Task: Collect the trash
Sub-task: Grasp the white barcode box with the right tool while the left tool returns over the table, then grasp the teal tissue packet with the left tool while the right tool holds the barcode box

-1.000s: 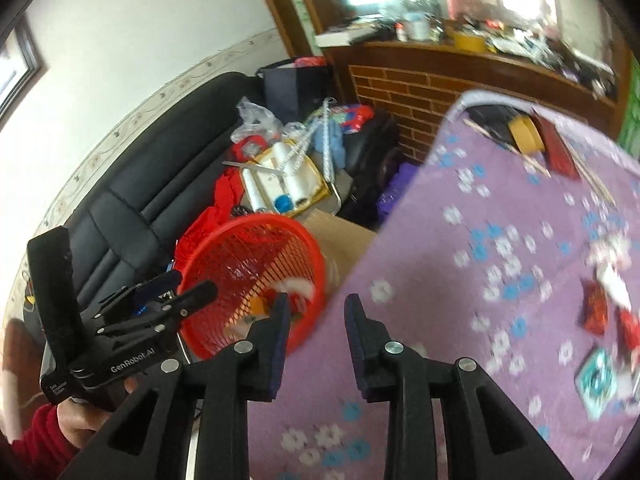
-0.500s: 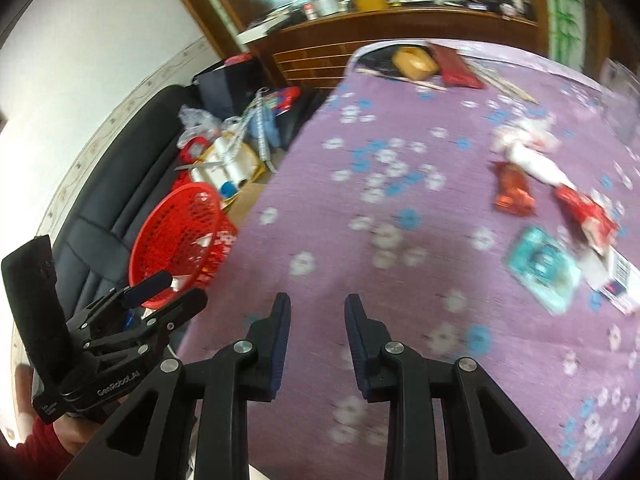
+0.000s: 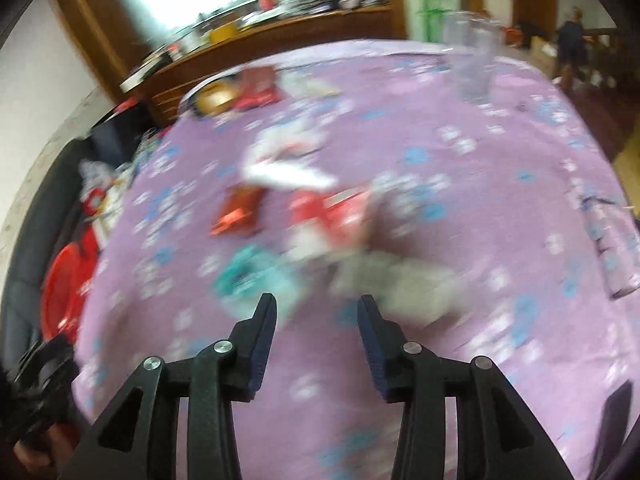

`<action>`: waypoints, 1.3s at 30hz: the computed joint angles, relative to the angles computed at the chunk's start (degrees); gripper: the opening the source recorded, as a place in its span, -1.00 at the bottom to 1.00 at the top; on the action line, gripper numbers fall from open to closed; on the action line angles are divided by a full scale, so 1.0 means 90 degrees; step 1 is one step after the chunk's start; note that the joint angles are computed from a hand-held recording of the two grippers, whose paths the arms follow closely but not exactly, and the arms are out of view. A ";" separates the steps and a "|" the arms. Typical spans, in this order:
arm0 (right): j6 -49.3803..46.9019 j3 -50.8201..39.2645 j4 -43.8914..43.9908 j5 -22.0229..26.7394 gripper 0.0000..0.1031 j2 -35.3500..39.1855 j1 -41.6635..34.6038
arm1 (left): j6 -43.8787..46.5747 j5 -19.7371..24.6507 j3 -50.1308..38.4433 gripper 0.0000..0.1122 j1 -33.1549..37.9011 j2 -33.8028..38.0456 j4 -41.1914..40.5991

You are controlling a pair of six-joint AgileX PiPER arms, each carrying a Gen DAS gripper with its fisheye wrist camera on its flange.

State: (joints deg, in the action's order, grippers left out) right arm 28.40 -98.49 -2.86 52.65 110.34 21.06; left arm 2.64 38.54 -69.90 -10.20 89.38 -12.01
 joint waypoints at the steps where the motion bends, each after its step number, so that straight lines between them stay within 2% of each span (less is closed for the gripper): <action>1: -0.0223 -0.0007 0.0124 -0.0047 -0.09 0.0033 -0.0181 | -0.0113 0.0013 -0.0027 0.24 -0.0079 0.0022 0.0061; 6: -0.1526 -0.0223 0.1420 -0.0180 -0.09 0.0539 -0.0968 | -0.0736 0.0048 -0.0139 0.24 -0.0515 0.0081 0.0513; 8: -0.1858 -0.0294 0.1754 0.0018 -0.09 0.0748 -0.1099 | -0.0905 0.0060 -0.0163 0.24 -0.0632 0.0096 0.0632; 13: -0.2810 0.0431 0.2725 -0.0067 -0.05 0.0346 -0.0972 | -0.1155 0.0098 -0.0328 0.24 -0.0785 0.0244 0.0803; 14: -0.2924 0.0535 0.2787 -0.0090 0.03 0.0273 -0.0891 | -0.1154 0.0105 -0.0371 0.24 -0.0785 0.0286 0.0785; 16: -0.2902 0.0571 0.2526 -0.0089 0.13 0.0206 -0.0616 | -0.1207 0.0119 -0.0487 0.24 -0.0822 0.0392 0.0771; 20: -0.2368 0.0267 0.1384 0.0064 0.14 0.0403 -0.0076 | -0.1197 0.0223 -0.0851 0.24 -0.0936 0.0679 0.0690; 22: -0.2238 0.0240 0.1309 0.0072 0.14 0.0468 -0.0072 | -0.1163 0.0296 -0.1112 0.24 -0.1005 0.0855 0.0625; 23: -0.2177 0.0277 0.1317 0.0064 0.07 0.0456 -0.0082 | -0.1164 0.0332 -0.1233 0.24 -0.1044 0.0935 0.0605; 24: -0.2110 0.0347 0.1327 0.0037 -0.12 0.0424 -0.0110 | -0.1188 0.0378 -0.1358 0.24 -0.1095 0.1009 0.0596; 26: -0.2099 0.0577 0.1426 -0.0040 -0.18 0.0268 -0.0180 | -0.1189 0.0502 -0.1694 0.28 -0.1186 0.1232 0.0514; 30: -0.2057 0.1335 0.1514 -0.0337 -0.25 -0.0362 -0.0225 | -0.1363 0.0939 -0.2566 0.39 -0.1342 0.1878 0.0282; 33: -0.1954 0.1931 0.1569 -0.0593 -0.25 -0.0945 -0.0248 | -0.1727 0.1565 -0.3553 0.39 -0.1421 0.2630 0.0084; 36: -0.1803 0.2446 0.1469 -0.0791 -0.25 -0.1501 -0.0255 | -0.2313 0.2101 -0.4583 0.39 -0.1460 0.3409 -0.0086; 39: -0.1795 0.2886 0.1492 -0.0861 -0.25 -0.1990 -0.0365 | -0.3300 0.2794 -0.5845 0.39 -0.1588 0.4239 0.0323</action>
State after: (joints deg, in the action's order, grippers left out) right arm 12.24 -72.51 10.56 44.91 92.43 17.78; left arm -27.05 63.69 -122.51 -24.49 127.53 -9.10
